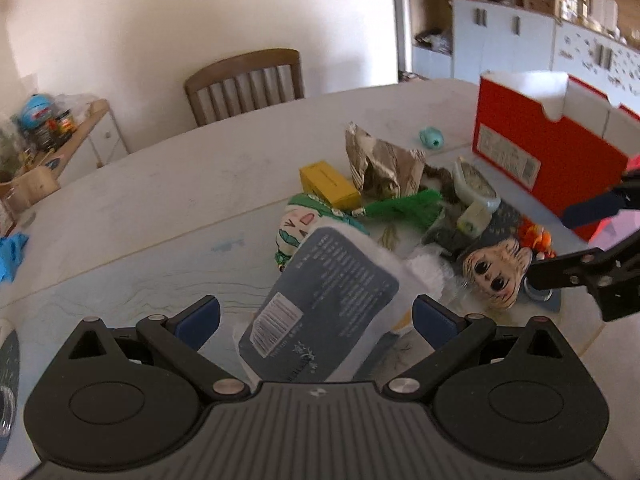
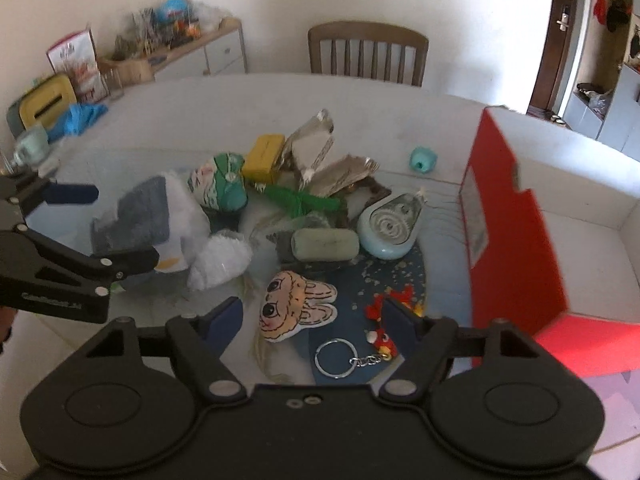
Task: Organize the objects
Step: 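Reach both tools toward the pile of items on the table, then grasp the white-blue plastic bag with left tool while right tool grasps the bunny keychain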
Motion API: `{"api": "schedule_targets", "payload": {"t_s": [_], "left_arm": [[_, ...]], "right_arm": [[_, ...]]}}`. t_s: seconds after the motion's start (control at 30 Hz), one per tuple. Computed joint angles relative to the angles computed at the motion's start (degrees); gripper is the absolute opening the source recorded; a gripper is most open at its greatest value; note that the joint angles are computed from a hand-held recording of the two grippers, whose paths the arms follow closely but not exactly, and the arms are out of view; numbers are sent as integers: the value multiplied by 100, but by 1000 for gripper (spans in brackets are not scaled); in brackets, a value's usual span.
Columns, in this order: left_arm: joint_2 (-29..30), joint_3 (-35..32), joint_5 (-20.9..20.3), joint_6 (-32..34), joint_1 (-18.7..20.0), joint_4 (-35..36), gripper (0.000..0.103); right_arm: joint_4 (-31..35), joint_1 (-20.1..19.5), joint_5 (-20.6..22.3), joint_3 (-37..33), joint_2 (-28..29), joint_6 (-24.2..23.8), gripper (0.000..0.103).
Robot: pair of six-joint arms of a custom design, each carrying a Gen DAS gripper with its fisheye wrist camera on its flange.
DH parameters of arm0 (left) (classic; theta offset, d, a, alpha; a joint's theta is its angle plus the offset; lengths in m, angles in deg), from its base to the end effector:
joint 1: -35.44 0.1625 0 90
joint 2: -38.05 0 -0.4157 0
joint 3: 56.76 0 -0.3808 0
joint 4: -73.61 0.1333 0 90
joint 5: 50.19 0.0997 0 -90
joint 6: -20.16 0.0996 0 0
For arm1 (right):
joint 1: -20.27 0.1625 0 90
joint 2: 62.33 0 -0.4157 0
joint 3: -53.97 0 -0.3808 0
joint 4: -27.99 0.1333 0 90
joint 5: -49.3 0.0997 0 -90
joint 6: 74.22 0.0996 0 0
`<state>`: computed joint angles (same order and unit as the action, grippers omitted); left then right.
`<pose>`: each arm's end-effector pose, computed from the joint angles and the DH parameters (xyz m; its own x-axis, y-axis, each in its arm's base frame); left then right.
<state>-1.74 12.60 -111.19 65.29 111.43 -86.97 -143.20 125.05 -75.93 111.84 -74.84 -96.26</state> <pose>-0.0134 -0.8037 0.2403 -0.5236 0.4505 -0.7231 0.7849 0.5852 -0.2037 0.2779 -0.7560 -0.0260 -0.7343 -0.1847 0.6532 -0.5204 0.7710 -0.3671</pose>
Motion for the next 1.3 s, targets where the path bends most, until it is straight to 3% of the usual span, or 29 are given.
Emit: {"api": "schedule_targets", "payload": {"t_s": [0.23,0.37,0.47,0.67,0.93,1.3], "left_arm": [[95,-236,-263,149,136,280,102],[85,-250,-364,137,171,334,97],[64,-285,-462,35,194,450,88],[8,-326,-629,-180,223,662,58],[-79,-259,-684,-351,191,747,20],[-371,41,-891,-595,108,803,13]], "right_arm": [[539,-21,-137,-640,363,13,74],[805,-28,-207,-1024,573,58,69],[921,-25,-232,-1139,634,82,66],[1021,2,-366,-1273,723,59,52],[835,45,-460,-1142,687,41,48],[408,155,-386,-490,293,388,47]]}}
